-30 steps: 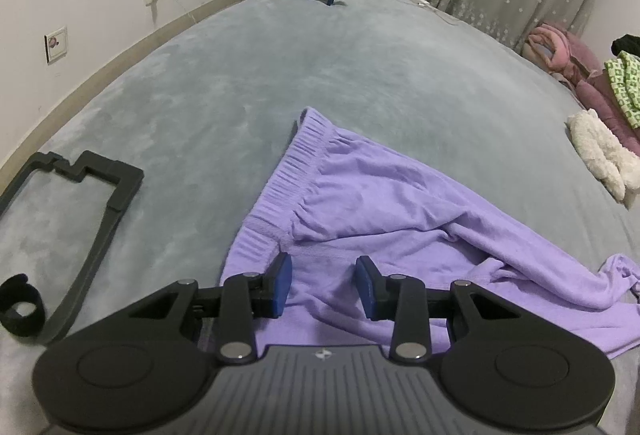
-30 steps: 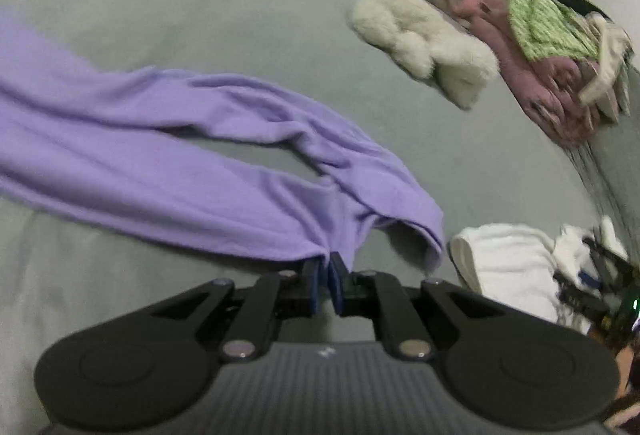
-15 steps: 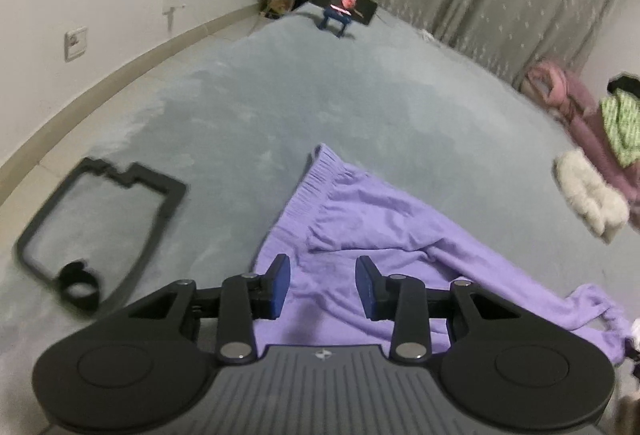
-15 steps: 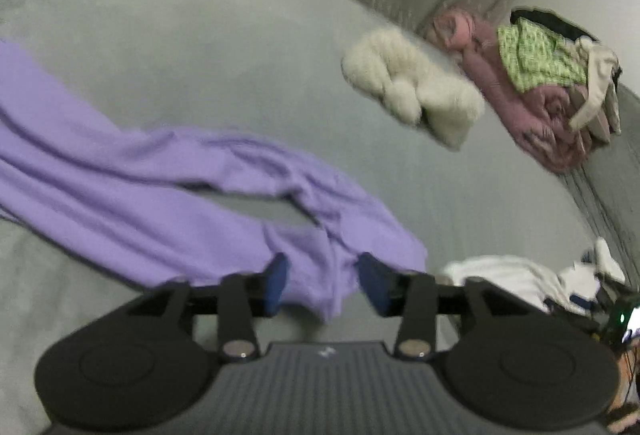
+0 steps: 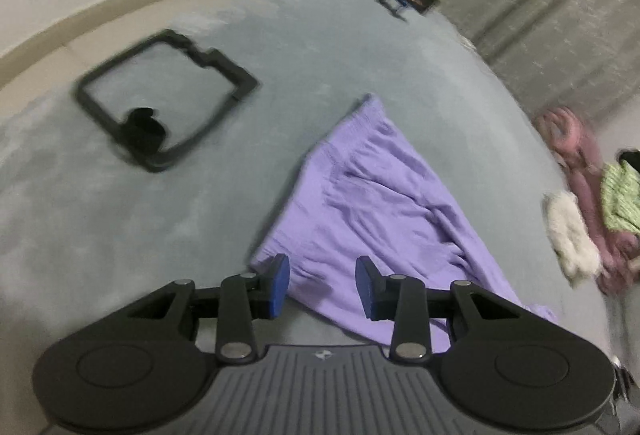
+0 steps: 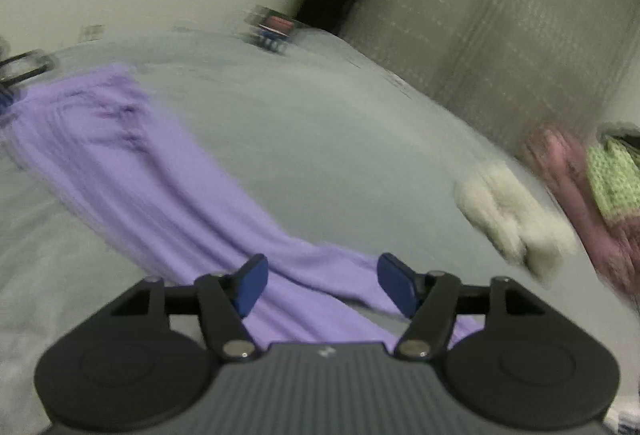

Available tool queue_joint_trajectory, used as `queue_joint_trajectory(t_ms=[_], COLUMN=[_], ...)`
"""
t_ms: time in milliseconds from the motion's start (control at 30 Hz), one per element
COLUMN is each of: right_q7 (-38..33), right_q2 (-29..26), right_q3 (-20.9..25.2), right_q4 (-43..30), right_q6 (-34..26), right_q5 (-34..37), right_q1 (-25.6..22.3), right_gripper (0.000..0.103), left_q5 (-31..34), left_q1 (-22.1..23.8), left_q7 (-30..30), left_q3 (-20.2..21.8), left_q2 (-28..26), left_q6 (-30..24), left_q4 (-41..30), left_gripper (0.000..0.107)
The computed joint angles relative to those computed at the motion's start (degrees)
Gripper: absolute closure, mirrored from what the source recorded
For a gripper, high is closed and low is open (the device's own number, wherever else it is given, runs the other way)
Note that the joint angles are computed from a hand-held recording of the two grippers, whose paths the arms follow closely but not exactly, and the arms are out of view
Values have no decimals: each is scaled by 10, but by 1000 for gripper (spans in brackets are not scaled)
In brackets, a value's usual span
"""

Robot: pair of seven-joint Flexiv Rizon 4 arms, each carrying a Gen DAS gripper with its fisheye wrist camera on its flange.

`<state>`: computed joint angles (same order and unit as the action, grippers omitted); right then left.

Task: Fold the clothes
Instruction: 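Stretch the lavender pants lengthwise between the left and right grippers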

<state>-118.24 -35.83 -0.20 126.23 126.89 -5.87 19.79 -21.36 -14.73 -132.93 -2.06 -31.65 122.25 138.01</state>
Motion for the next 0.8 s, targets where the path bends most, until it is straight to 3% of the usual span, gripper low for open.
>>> queue_joint_trajectory(t_ms=[167, 367, 433, 467, 667, 800], right_q7=[-36, -57, -63, -64, -79, -109], right_q2=[1, -18, -30, -35, -54, -77], right_q3=[32, 36, 29, 30, 31, 11], right_q4=[21, 13, 6, 3, -2, -9], right_q6=[-25, -63, -63, -59, -22, 20], right_q5=[-101, -122, -109, -106, -99, -57], right_q1=[-28, -8, 7, 10, 19, 57], right_gripper=[32, 37, 41, 43, 63, 67], left_q5=[-77, -119, -143, -159, -136, -167], left_q1=[-64, -97, -114, -124, -77, -94], left_q7=[17, 50, 71, 83, 54, 53], left_q3=[28, 48, 57, 61, 26, 34], left_q2=[4, -27, -32, -33, -35, -34], left_q6=[-21, -10, -7, -8, 25, 42], left_q4=[-2, -21, -25, -26, -14, -10], left_gripper=[72, 72, 75, 85, 97, 101])
